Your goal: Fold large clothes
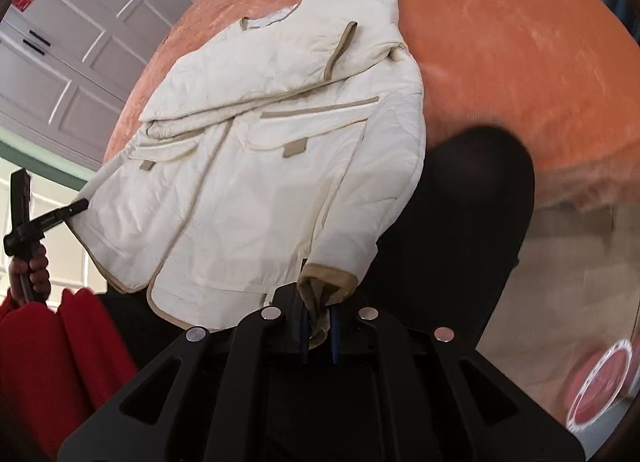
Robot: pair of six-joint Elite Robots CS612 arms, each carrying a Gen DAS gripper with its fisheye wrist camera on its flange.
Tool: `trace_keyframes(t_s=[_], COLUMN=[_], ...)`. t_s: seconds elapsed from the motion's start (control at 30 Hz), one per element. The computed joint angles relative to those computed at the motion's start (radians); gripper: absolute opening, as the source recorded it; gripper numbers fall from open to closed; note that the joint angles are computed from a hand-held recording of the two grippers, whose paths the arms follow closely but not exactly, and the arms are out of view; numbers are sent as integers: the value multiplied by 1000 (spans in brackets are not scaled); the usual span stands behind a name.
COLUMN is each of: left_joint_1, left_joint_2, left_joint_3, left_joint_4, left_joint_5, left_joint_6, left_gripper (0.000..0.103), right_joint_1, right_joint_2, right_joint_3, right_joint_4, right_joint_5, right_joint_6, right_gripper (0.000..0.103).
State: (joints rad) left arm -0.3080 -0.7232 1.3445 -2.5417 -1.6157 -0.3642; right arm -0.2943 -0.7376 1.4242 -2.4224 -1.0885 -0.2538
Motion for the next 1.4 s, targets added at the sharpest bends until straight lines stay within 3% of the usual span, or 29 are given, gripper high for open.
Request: trace_keyframes(t_s=[0.2,0.3,0.43,0.6,0.67,0.77,0.83,0.9,0.97,1.0,1.07,1.1,1.17,1.3,1.4], left_joint_1=[-5,-2,-4,-3,-2,2,13,30,42,38,24,21,21,28,34], left_joint_2=[6,60,154,318,394,493,528,542,532,508,453,438,422,460,546], left_joint_3=[-30,-142,-305,-589,-722,-900,-965,-1001,-987,-940,-832,-803,-783,-868,-1018], left_joint_4=[-125,-196,-239,-112,-35,85,143,178,152,109,-48,-106,-170,-51,109], left_joint_5=[20,65,120,186,215,244,218,147,89,112,258,297,334,294,228], left_joint_6=[-31,0,24,25,10,20,1,-45,-71,-74,-3,21,60,80,49], left_gripper=[5,6,7,11,14,15,17,18,22,31,53,68,73,73,74], right_joint_1=[1,-2,8,34,44,51,54,51,51,51,52,52,55,64,69], right_joint_2=[29,80,187,358,397,462,484,492,492,487,474,473,472,481,497], right_joint_3=[-83,-175,-355,-642,-705,-813,-845,-854,-850,-844,-822,-820,-814,-821,-840], right_joint_4=[-161,-260,-349,-304,-295,-284,-316,-366,-422,-432,-440,-436,-416,-366,-309], right_joint_5=[45,71,81,30,-4,-27,-43,-39,-40,-42,-49,-48,-55,-95,-126], right_joint_6=[50,128,293,425,435,494,536,560,575,569,551,543,521,484,454], right_gripper=[6,6,6,7,9,19,31,42,53,56,56,56,56,57,64])
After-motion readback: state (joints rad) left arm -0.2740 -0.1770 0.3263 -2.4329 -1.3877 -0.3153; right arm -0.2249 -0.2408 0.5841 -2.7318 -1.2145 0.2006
